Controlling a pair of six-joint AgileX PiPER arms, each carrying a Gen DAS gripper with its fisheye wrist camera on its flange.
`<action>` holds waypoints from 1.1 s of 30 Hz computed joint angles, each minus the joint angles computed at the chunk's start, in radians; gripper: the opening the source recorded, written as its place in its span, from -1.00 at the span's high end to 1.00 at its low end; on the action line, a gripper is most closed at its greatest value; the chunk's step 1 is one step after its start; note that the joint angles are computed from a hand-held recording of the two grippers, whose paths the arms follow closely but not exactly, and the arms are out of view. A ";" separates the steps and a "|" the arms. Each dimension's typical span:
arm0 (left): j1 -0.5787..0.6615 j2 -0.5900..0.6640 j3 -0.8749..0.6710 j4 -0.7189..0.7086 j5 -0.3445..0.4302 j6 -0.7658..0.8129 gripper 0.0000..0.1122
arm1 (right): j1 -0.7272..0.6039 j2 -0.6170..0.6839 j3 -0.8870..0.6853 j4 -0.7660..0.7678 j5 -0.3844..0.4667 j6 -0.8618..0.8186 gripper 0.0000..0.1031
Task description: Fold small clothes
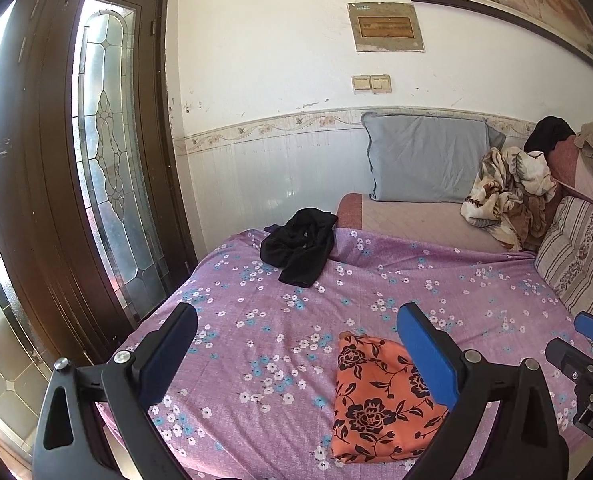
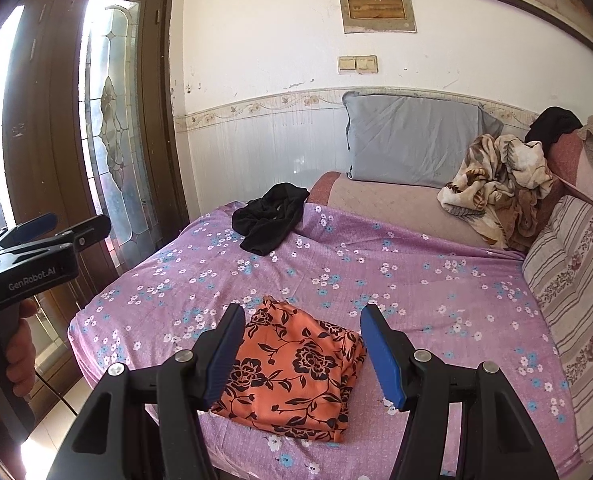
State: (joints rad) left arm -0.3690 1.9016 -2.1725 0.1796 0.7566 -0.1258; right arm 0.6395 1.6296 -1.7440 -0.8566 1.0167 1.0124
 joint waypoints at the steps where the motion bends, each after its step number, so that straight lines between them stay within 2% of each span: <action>1: 0.001 -0.001 -0.002 0.005 0.004 -0.004 -0.78 | 0.005 0.002 -0.006 -0.006 0.005 0.000 -0.24; 18: 0.028 -0.020 0.000 -0.019 0.018 0.009 -0.78 | 0.009 0.004 -0.013 -0.013 0.001 0.015 -0.24; 33: 0.047 -0.021 0.019 -0.055 0.003 0.044 -0.78 | -0.017 0.082 -0.100 0.047 -0.018 -0.047 -0.24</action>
